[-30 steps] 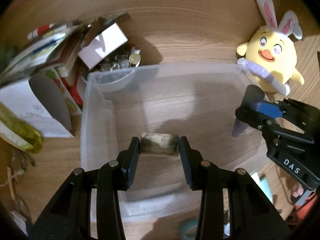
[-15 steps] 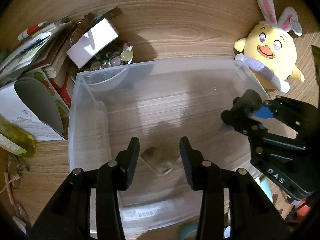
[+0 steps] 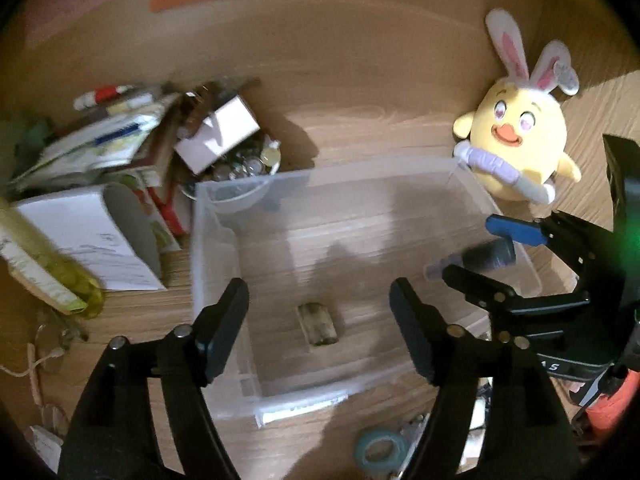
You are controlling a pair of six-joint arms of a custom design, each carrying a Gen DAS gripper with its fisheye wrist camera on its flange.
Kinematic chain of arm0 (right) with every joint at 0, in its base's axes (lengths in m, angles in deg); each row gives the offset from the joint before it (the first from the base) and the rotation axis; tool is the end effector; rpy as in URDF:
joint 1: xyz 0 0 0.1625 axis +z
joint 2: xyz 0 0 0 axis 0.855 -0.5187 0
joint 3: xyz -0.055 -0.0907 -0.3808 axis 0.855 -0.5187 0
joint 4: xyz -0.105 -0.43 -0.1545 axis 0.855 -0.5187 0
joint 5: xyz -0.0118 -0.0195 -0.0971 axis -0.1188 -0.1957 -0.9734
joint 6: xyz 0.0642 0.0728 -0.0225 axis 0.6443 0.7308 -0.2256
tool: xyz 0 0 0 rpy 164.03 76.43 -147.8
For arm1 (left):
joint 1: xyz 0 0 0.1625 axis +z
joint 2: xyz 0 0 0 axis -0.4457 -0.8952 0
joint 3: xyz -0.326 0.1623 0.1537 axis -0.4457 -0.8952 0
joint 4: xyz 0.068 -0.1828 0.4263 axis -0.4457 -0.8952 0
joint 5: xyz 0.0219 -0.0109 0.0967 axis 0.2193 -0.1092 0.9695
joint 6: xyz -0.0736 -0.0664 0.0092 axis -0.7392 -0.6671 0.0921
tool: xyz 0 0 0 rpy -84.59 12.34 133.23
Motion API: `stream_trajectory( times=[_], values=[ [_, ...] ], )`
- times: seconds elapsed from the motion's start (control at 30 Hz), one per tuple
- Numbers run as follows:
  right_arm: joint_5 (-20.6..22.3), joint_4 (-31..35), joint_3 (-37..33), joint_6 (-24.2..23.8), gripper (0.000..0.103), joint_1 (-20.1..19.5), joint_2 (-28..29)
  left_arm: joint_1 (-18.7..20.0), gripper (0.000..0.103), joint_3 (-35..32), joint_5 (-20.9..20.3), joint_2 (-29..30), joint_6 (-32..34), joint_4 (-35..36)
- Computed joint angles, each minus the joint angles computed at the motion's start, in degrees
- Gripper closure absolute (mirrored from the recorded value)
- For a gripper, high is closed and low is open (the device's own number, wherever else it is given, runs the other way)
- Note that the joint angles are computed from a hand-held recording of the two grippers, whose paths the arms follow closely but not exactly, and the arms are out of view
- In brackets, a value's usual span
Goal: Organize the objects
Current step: 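Open and withdraw both tools from the clear box, then grasp the red packet with the left tool while the right grasps a white-green item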
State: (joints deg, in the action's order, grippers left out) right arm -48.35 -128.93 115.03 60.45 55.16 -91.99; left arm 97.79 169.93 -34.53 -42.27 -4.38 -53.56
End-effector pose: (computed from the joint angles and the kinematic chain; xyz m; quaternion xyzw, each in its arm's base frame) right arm 0.4017 -0.7298 -0.0453 0.2912 -0.8702 0.2387 0.3178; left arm -0.0519 -0.7409 0.3515 0.2453 0.8950 -0.2424 0.2829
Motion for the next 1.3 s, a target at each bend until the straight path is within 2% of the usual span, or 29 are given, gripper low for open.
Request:
stream_trajectory(
  times=[0.13,0.2,0.27,0.7,1.0,1.3],
  values=[
    [-0.45,-3.5,3.52,-0.68,0.033,0.66,-2.08,-0.77,0.016,2.88,0.69,-2.91,0.7,-2.9],
    [-0.7,-5.65,5.71,-0.77,0.026,1.0,-3.35,-1.19,0.011,4.88,1.47,-4.75,1.4,-4.75],
    [-0.93,-8.51,8.51,-0.86,0.025,1.42,-4.97,-1.58,0.007,7.18,2.01,-6.73,1.98,-6.75],
    [2.17,-20.57,27.42,2.6,0.02,2.54,-15.86,-2.51,0.006,21.8,3.66,-18.63,2.41,-10.3],
    [-0.35,-28.01,35.83,2.31,0.02,3.24,-17.24,-1.05,0.006,29.49,4.95,-23.46,-0.9,-9.35],
    [2.39,-28.01,41.65,6.23,0.022,1.89,-18.97,0.55,0.007,30.92,1.92,-24.54,-5.41,-6.66]
  ],
)
